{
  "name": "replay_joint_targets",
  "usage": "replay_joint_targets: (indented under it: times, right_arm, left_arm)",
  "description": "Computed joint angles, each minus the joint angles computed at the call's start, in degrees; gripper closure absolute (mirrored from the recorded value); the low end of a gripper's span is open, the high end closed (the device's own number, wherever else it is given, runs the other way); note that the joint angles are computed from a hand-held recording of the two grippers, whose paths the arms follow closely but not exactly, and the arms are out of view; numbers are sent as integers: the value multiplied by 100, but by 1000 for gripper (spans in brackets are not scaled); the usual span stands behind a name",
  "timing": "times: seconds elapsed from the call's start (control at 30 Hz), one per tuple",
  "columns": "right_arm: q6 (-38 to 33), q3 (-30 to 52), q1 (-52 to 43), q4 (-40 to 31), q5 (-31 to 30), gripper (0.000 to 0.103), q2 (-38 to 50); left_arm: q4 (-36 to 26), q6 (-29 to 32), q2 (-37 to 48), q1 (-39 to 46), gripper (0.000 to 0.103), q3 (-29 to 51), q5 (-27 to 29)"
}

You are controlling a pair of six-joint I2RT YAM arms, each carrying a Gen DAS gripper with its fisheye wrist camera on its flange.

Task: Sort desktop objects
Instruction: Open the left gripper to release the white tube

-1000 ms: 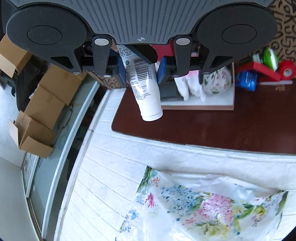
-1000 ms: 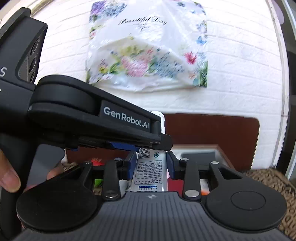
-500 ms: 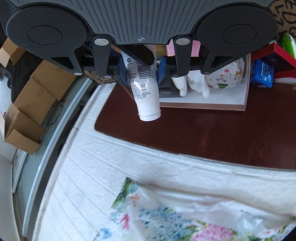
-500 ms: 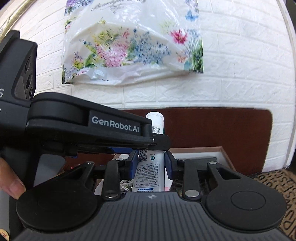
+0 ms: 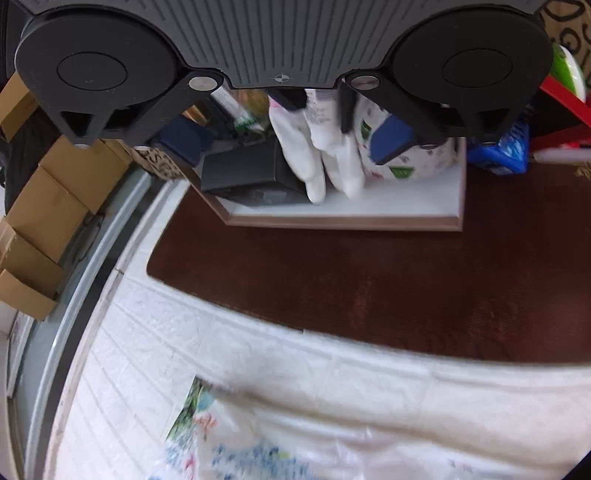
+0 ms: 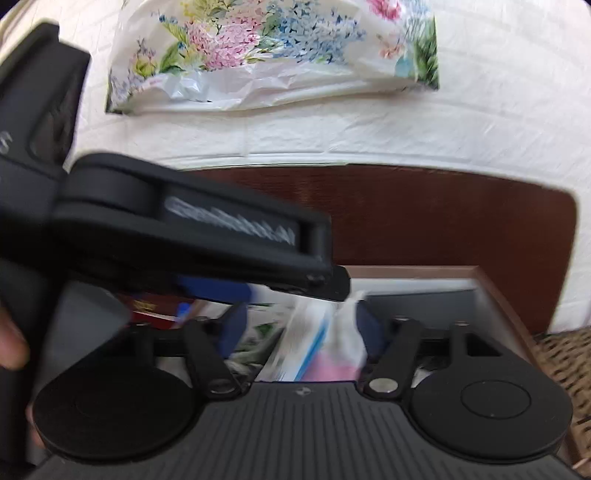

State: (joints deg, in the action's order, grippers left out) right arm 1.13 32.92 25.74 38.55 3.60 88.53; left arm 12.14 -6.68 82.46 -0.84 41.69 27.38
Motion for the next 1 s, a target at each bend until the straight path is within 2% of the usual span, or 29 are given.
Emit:
replay_joint_targets:
  times: [0.07, 0.1, 0.17, 0.23, 0.27, 0.4, 0.6, 0.83, 1.0]
  right_arm:
    - [-17, -163, -6, 38, 149, 17, -149]
    - [4, -238, -52, 31, 92, 9, -241]
    - [37, -382, -89, -7, 5, 2, -449]
    - [-15, -503, -33, -62, 113, 1, -654]
    - [-4, -473, -2, -367, 174, 0, -799]
    - [75, -508, 9, -820, 187, 0, -1137]
    - [122, -657, 37, -1542, 358, 0, -1730]
    - [252, -994, 110, -2455, 597, 0, -2933]
    - [355, -1152, 331, -3414, 928, 0, -4055]
  left_arm:
    - [186, 80, -268, -30, 0, -265, -241]
    - [103, 132, -370, -49, 0, -295, -335]
    - [-67, 247, -537, -67, 0, -364, -431]
    - [-203, 327, -687, -92, 0, -442, -519]
    - [-210, 315, -777, -112, 0, -513, -604]
    - [-281, 278, -1150, -98, 0, -737, -723]
    - [-870, 532, -1786, -269, 0, -884, -1144]
    - [-1450, 531, -2848, -386, 0, -1280, -1254]
    - [-2123, 484, -3836, -579, 0, -1514, -1412]
